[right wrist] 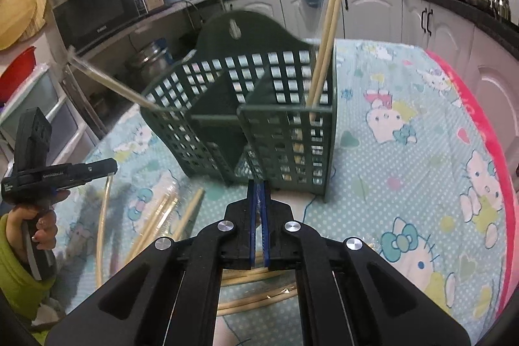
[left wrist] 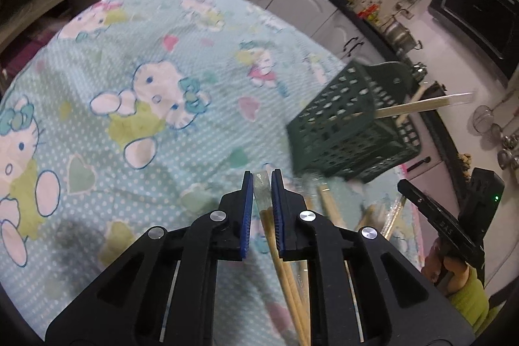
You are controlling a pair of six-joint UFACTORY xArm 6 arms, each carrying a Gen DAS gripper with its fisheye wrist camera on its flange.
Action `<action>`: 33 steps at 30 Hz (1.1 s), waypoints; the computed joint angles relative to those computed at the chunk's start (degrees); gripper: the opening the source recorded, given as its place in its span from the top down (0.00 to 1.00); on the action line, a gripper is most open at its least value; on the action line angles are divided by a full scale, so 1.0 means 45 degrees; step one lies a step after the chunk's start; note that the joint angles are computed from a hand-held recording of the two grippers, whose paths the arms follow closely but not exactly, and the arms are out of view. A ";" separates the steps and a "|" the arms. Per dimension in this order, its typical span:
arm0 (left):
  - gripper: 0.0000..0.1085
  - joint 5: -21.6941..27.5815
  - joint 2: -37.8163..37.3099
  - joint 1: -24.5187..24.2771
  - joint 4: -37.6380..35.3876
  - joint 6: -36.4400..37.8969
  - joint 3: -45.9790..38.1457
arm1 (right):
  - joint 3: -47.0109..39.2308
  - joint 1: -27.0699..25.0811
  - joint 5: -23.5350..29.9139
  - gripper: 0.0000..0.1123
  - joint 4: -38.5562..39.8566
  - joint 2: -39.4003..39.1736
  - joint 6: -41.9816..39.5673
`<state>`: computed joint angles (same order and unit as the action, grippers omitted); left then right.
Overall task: Organize utensils
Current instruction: 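Lift the held chopsticks with both tools and carry them above the caddy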
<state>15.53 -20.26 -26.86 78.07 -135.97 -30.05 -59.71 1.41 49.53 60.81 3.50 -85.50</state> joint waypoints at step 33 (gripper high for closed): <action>0.95 0.0669 0.2264 -0.2088 -0.0266 0.3934 -0.5277 | 0.0327 -0.1622 0.2371 0.98 0.1116 -0.2687 -0.1176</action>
